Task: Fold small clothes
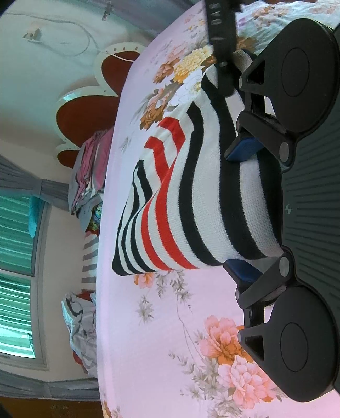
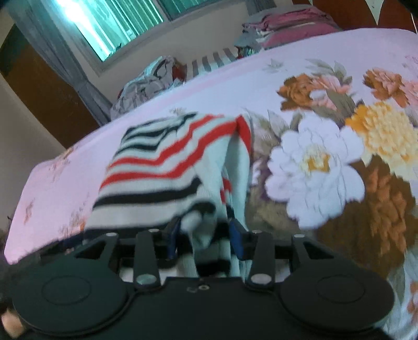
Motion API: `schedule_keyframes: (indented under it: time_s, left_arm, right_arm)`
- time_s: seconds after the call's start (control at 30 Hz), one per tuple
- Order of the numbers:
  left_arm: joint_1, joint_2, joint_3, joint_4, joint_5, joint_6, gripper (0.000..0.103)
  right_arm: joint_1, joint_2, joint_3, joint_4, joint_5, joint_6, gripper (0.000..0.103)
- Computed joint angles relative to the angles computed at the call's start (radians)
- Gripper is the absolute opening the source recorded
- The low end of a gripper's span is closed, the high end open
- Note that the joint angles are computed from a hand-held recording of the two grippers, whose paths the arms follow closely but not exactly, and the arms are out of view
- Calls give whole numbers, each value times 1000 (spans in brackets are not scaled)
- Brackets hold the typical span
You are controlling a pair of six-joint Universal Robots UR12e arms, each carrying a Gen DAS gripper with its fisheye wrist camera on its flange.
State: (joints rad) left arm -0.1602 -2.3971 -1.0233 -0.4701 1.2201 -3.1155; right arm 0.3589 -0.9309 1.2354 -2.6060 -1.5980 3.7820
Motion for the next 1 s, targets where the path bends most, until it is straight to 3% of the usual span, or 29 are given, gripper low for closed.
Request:
schedule_keyframes:
  time_s: [0.13,0.2,0.3,0.4,0.57,1.0]
  left_arm:
    - [-1,1,1,-6,-1,16,80]
    - [-2,3,0,-8,0,23,80]
    - [-5,7,-5,-12,10,53,80]
    - [-5,7,10,-47,18,40,80]
    - [-9,4,38,-56,40,64,80]
    - [-15,-83,216,-93,87,73,80]
  right_arm:
    - [19,-6,1,48,-60,-62,16]
    - [27,-16,17,44,-94,-60,13]
    - [24,-21,37,56,-78,-40,14]
    - [23,-24,29,56,-72,-55,24]
    - [13,-27,19,-7,-74,-40,52]
    - [-36,74,-138,11,-17,68,58]
